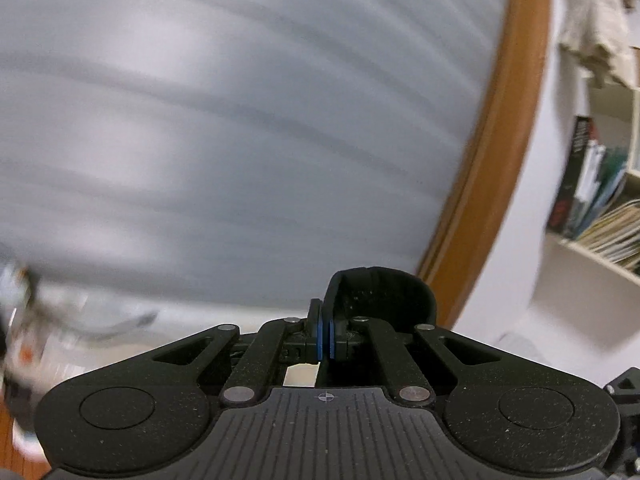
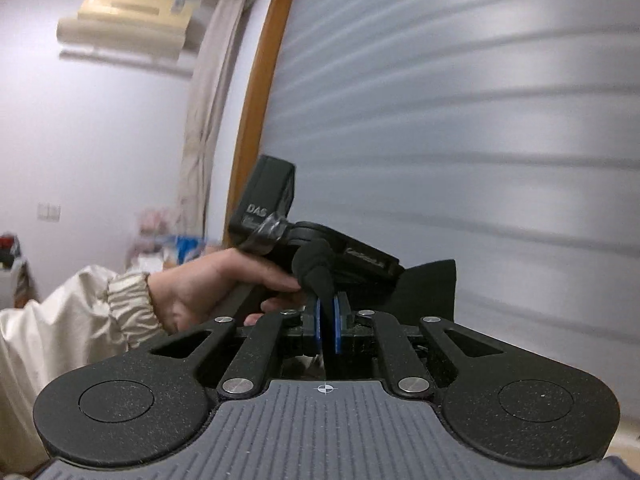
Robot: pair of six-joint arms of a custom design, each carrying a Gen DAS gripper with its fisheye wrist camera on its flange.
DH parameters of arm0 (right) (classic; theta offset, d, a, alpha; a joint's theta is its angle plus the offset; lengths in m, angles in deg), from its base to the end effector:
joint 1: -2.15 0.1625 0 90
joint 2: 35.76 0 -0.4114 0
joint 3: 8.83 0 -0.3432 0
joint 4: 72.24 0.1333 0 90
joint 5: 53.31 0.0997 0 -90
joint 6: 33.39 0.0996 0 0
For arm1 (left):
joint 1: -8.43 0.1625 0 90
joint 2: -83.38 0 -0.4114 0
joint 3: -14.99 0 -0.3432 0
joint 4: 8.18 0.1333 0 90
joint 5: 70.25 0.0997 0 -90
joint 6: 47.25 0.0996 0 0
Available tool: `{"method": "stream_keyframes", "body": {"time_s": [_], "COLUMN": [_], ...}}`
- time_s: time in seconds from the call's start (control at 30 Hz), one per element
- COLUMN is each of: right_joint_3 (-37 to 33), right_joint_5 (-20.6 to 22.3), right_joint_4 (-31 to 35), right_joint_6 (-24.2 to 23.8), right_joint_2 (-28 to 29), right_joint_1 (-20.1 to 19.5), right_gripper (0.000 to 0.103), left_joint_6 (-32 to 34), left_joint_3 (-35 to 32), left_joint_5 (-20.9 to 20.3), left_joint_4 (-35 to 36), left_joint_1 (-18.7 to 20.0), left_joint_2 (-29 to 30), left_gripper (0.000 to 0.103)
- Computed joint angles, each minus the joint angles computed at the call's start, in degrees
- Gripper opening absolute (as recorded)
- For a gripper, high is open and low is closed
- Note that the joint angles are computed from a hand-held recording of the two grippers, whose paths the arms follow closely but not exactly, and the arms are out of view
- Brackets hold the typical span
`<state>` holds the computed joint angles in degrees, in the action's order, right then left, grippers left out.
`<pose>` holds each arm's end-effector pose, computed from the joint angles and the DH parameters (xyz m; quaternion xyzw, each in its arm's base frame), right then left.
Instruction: Fold clothes
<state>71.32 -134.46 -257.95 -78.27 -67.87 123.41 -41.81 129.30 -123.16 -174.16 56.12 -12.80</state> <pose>0.4995 -0.5365 0.1334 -0.5869 0.6987 -0.4084 0.0223 -0.1277 -0.4276 0.5068 0.1952 0.8211 -0.5230 0.1191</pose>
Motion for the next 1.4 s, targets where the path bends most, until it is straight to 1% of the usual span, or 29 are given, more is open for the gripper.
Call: {"method": "stream_keyframes", "body": {"time_s": [0.07, 0.13, 0.17, 0.2, 0.23, 0.27, 0.3, 0.33, 0.37, 0.4, 0.47, 0.53, 0.57, 0.6, 0.63, 0.67, 0.7, 0.73, 0.8, 0.9, 1.03, 1.13, 1.17, 1.23, 1.37, 1.4], "right_joint_3": [-1.02, -1.94, -1.38, -1.49, -1.52, -0.74, 0.65, 2.08, 3.47, 4.52, 5.25, 8.16, 9.13, 10.48, 11.96, 13.56, 15.84, 17.95, 21.34, 25.61, 30.63, 34.52, 35.48, 37.57, 42.36, 43.45], "right_joint_5": [-2.34, -3.59, -3.85, -4.55, -5.17, -5.46, -5.68, -5.88, -6.16, -6.57, -8.00, -10.11, -11.17, -12.42, -13.84, -15.12, -16.06, -16.50, -17.54, -18.94, -20.39, -20.30, -20.37, -20.46, -21.51, -21.45], "right_joint_4": [2.67, 6.39, 7.09, 8.13, 9.39, 9.73, 9.20, 8.55, 8.41, 7.72, 6.35, 3.85, 3.05, 1.93, 0.38, -1.21, -3.08, -5.14, -7.71, -9.80, -11.23, -12.60, -13.49, -15.53, -21.27, -21.77], "right_joint_6": [1.97, 3.13, 3.34, 3.46, 3.42, 3.17, 2.66, 2.10, 1.90, 1.89, 1.97, 1.86, 1.84, 1.61, 1.35, 0.79, 0.29, -0.10, -0.21, -0.19, 0.98, 1.72, 1.73, 1.50, -0.43, -0.33], "right_joint_2": [2.59, 5.10, 5.79, 6.68, 7.13, 7.16, 6.46, 5.63, 3.84, 2.57, 1.04, -1.52, -2.64, -3.92, -5.02, -6.29, -8.14, -9.54, -12.53, -15.68, -16.68, -17.45, -17.52, -18.05, -19.76, -20.29], "right_joint_1": [0.18, 0.01, -0.12, -0.28, -0.46, -0.43, -0.75, -1.16, -1.83, -2.45, -3.58, -5.04, -5.78, -6.66, -7.36, -8.13, -9.05, -10.32, -12.31, -15.11, -18.40, -20.70, -21.09, -21.66, -21.51, -21.45], "right_gripper": [0.013, 0.025, 0.036, 0.038, 0.038, 0.038, 0.040, 0.043, 0.051, 0.055, 0.056, 0.056, 0.056, 0.056, 0.056, 0.056, 0.056, 0.056, 0.055, 0.055, 0.055, 0.053, 0.052, 0.052, 0.053, 0.053], "left_joint_6": [-1.54, -3.28, -3.98, -4.56, -4.50, -4.08, -3.69, -3.31, -2.88, -2.95, -3.15, -1.95, -1.13, -0.38, 0.14, 0.75, 1.56, 2.44, 4.12, 4.95, 8.18, 9.57, 10.03, 11.48, 14.40, 15.30], "left_joint_3": [3.10, 5.69, 6.78, 7.83, 8.83, 9.82, 10.61, 11.30, 11.96, 12.36, 12.92, 13.08, 12.78, 12.32, 12.06, 12.01, 12.09, 12.18, 12.27, 11.84, 11.79, 10.67, 10.15, 9.30, 8.01, 7.90], "left_joint_5": [-0.43, -0.44, 0.35, 1.48, 2.33, 3.00, 4.15, 5.58, 6.99, 8.79, 12.32, 14.80, 15.35, 15.70, 15.89, 15.73, 15.45, 15.17, 13.16, 9.84, 4.62, 1.36, 0.43, -0.09, -1.61, -1.78], "left_joint_4": [0.99, 2.72, 3.52, 4.29, 4.38, 4.07, 3.55, 2.93, 2.28, 1.62, -0.35, -2.27, -3.25, -4.14, -4.81, -5.92, -7.34, -8.78, -11.51, -12.95, -17.13, -17.90, -17.92, -18.60, -21.19, -22.01], "left_joint_1": [3.88, 8.72, 10.74, 12.61, 13.88, 14.81, 15.05, 14.88, 14.72, 13.88, 11.21, 8.88, 8.00, 7.18, 6.29, 5.77, 5.17, 4.44, 3.95, 2.93, 2.56, 2.67, 2.73, 2.40, 2.38, 2.29], "left_joint_2": [-2.46, -4.21, -4.82, -5.40, -6.07, -6.81, -7.68, -8.63, -9.56, -10.12, -9.92, -9.79, -9.15, -8.29, -7.48, -6.50, -5.41, -4.30, -1.57, 2.66, 10.39, 16.71, 18.89, 23.26, 30.43, 31.90], "left_gripper": [0.006, 0.007, 0.013, 0.018, 0.028, 0.031, 0.035, 0.044, 0.055, 0.059, 0.072, 0.081, 0.082, 0.083, 0.086, 0.091, 0.094, 0.100, 0.100, 0.099, 0.098, 0.098, 0.098, 0.098, 0.099, 0.099]}}
